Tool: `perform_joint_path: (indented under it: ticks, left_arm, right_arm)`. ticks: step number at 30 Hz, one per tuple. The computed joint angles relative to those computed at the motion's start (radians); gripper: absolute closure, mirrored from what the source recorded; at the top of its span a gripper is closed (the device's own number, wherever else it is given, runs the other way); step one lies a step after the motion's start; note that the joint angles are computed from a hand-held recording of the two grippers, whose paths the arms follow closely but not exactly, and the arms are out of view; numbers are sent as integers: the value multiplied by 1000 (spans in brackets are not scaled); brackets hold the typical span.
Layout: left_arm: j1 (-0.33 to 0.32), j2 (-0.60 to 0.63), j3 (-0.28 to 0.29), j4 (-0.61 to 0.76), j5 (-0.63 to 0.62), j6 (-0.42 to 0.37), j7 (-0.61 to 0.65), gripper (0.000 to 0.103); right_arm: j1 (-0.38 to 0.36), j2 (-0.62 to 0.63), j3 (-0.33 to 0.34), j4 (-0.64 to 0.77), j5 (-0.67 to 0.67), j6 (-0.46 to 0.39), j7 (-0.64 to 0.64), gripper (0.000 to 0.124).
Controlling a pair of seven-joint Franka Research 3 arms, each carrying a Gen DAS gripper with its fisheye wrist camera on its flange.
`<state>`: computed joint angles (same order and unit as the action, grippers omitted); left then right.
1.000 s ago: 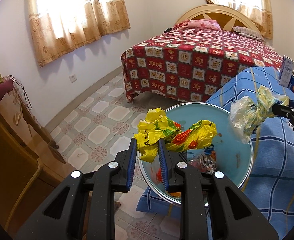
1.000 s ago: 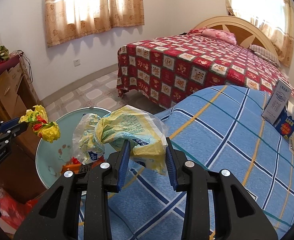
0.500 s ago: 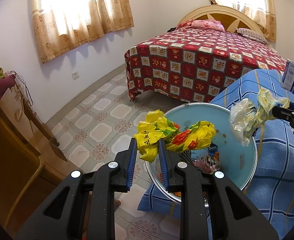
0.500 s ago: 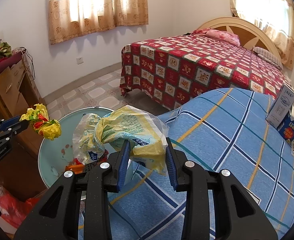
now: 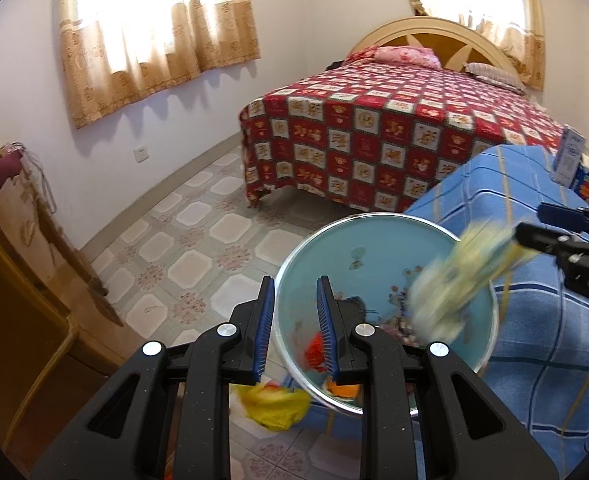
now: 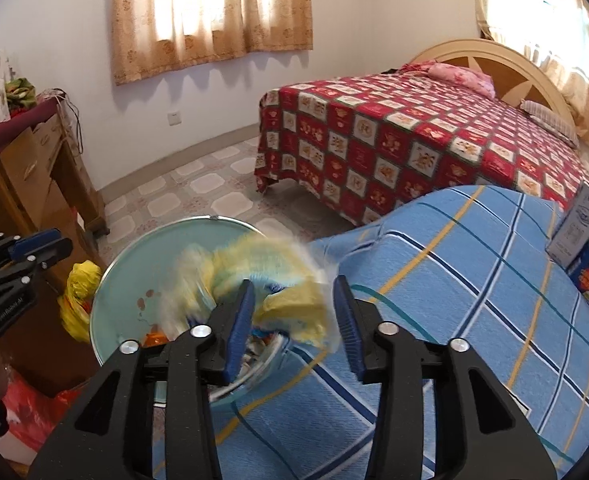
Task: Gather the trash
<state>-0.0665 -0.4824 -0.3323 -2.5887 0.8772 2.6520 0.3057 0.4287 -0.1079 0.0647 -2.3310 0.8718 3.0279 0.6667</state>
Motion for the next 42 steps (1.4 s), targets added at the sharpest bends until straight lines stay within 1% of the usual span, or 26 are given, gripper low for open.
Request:
perform_joint_path:
  ticks: [1,3,5,6,7,8,11,14,16,20,21,22,24,26,32,38,42]
  left_arm:
    - [-2,1,-3,1,3,6,-3,66]
    - [6,-7,-16,0,23,11,-29,47]
    - [8,-17,-22,0,38,13,-43,47]
    - [8,-23,-24,0,41,8,-49,44]
    - [12,-34,-34,0,51,-4,-66,34]
    - [16,-44,-43,-1,63,-13,-83,31]
    - [4,-54,-46,4,72,-27,-94,31]
    - [-13,-59,-47,12,67,-24,-98,29]
    - [-22,-75,-57,15,68,-27,-114,23]
    - [-38,-101,-75,27,79,-20,-120,21]
    - [-43,-108,-82,32,81,-18,-121,19]
    - [-46,-112,-86,35,82,-17,-122,17]
    - [-51,-114,-98,45,86,-18,-123,15]
    - [-58,-115,-108,54,90,-16,-123,15]
    - [-75,-109,-124,73,96,-16,-117,13]
    - [-83,-106,-130,79,99,-22,-123,11]
    - [-86,-104,-129,80,102,-24,-125,8]
  right_arm:
    - [12,-3,-7,0,42,5,-35,61]
    - [16,-7,-6,-5,58,9,-48,56]
    - [17,-17,-3,-16,63,18,-42,55]
    - [20,-23,-6,-21,74,19,-44,52]
    - [23,-33,-12,-30,90,25,-51,51]
    - [22,-39,-10,-38,82,32,-37,51]
    - [21,-85,-11,-93,49,85,5,50]
    - [57,-136,-54,-143,54,121,6,49]
    - [103,-173,-106,-173,69,148,-8,46]
    - [216,-263,-224,-247,86,234,-26,45]
    - [235,-299,-242,-274,86,263,-19,43]
    - [243,-312,-258,-285,75,268,-13,41]
    - [232,-336,-257,-304,55,275,9,41]
    - [208,-365,-246,-329,36,284,31,41]
    - [134,-426,-218,-372,-28,267,98,41]
    - [114,-455,-225,-400,-95,275,161,40]
    - [95,-467,-216,-414,-140,271,206,40]
